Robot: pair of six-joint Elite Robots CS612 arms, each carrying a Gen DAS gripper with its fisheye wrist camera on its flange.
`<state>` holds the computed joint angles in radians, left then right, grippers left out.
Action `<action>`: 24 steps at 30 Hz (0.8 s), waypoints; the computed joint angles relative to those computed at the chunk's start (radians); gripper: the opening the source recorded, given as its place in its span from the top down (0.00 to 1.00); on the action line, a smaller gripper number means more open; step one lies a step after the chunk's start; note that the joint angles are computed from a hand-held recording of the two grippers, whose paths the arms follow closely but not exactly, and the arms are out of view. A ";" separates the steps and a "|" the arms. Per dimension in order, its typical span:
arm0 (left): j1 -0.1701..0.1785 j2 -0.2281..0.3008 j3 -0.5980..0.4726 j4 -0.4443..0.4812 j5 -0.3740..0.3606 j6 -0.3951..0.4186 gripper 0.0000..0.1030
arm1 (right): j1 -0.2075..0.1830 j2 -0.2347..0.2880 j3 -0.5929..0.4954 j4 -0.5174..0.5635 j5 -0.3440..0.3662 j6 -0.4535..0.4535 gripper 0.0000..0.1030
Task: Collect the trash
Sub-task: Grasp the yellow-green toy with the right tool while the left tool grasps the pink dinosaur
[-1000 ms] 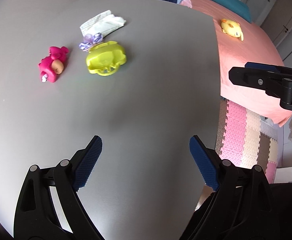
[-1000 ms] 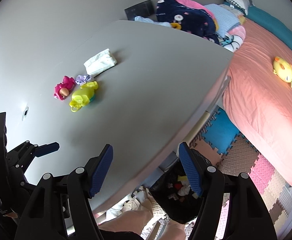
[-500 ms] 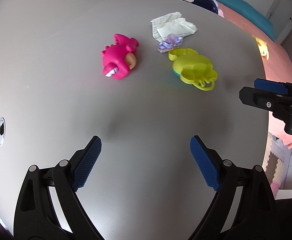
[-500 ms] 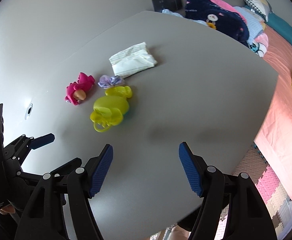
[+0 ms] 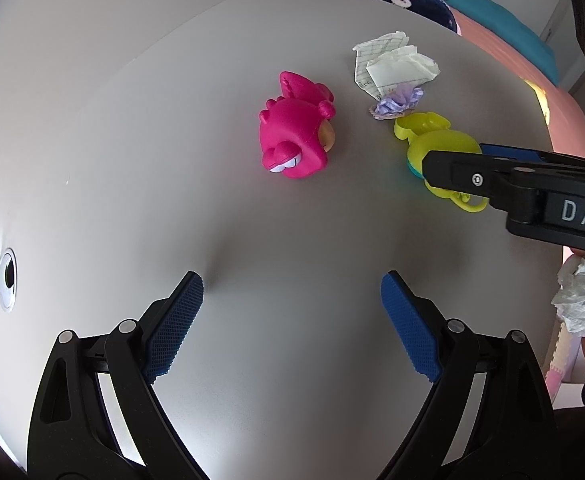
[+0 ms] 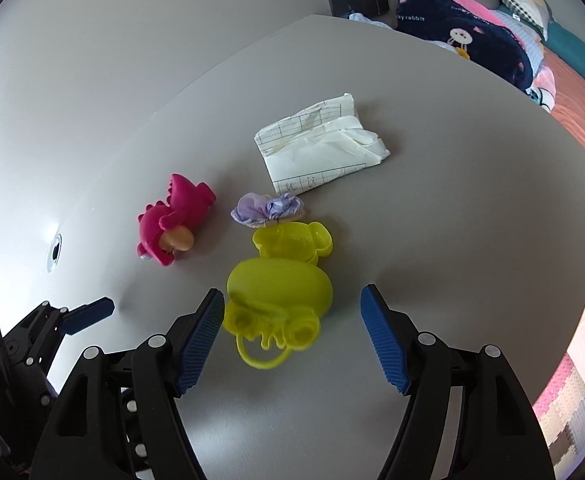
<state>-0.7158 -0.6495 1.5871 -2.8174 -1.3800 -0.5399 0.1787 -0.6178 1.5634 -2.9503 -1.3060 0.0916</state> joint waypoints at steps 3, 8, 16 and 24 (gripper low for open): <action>0.003 -0.004 0.011 -0.009 0.003 0.003 0.15 | 0.009 0.009 -0.004 -0.026 -0.031 -0.003 0.29; 0.005 -0.001 0.012 -0.015 0.011 0.009 0.15 | 0.022 0.017 -0.004 -0.064 -0.076 -0.026 0.41; 0.025 0.019 -0.017 -0.041 -0.009 0.037 0.15 | 0.021 0.005 0.013 -0.067 -0.088 -0.034 0.50; 0.032 0.051 -0.071 -0.063 0.016 0.074 0.15 | -0.004 -0.013 0.032 -0.072 -0.042 -0.008 0.50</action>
<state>-0.6841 -0.5987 1.5164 -2.8807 -1.3637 -0.4658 0.1749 -0.6304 1.5954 -3.0221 -1.3480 0.0832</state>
